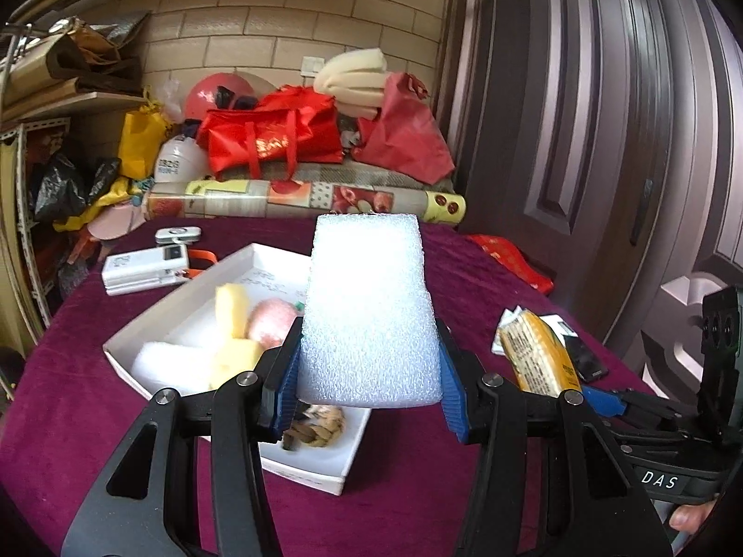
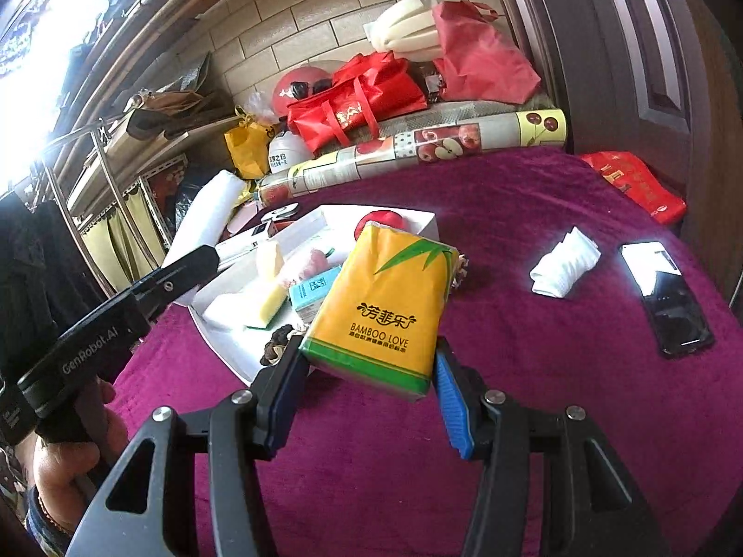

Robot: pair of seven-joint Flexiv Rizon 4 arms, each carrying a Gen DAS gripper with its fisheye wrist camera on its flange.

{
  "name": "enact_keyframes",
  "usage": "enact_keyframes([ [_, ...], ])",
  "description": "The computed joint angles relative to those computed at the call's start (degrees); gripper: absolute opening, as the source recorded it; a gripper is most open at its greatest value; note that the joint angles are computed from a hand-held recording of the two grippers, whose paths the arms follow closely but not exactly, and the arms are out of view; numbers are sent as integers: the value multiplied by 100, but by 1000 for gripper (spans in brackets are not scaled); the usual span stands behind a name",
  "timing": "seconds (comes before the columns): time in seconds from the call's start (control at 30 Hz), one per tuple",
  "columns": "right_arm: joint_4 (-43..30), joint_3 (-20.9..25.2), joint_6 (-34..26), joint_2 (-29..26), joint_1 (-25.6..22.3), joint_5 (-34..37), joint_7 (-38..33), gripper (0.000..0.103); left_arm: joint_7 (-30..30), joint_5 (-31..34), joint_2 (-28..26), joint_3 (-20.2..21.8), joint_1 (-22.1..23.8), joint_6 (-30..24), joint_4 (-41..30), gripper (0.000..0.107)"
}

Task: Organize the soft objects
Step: 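Carry the foam block and tissue pack over the tray and release both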

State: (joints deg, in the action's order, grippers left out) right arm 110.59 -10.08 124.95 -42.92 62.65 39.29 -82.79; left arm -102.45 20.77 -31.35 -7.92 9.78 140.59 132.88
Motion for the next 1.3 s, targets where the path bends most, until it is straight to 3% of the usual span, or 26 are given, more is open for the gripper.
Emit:
enact_keyframes([
  [0.5,-176,-490,-208,54,480,255,-310,53,-441,50,192,371,500,660,328,50],
  [0.63,-266,-553,-259,49,504,197,-370,53,-547,100,190,414,600,731,331,50],
  [0.9,-653,-1101,-626,-162,764,-26,-351,53,-600,40,210,449,675,607,152,50],
  [1.13,-1379,-989,-705,-555,314,-862,146,53,-391,-489,164,435,397,192,-459,50],
  [1.3,-2347,-718,-835,-1166,-198,-1334,620,53,-227,-1179,-389,382,100,-4,-1161,51],
])
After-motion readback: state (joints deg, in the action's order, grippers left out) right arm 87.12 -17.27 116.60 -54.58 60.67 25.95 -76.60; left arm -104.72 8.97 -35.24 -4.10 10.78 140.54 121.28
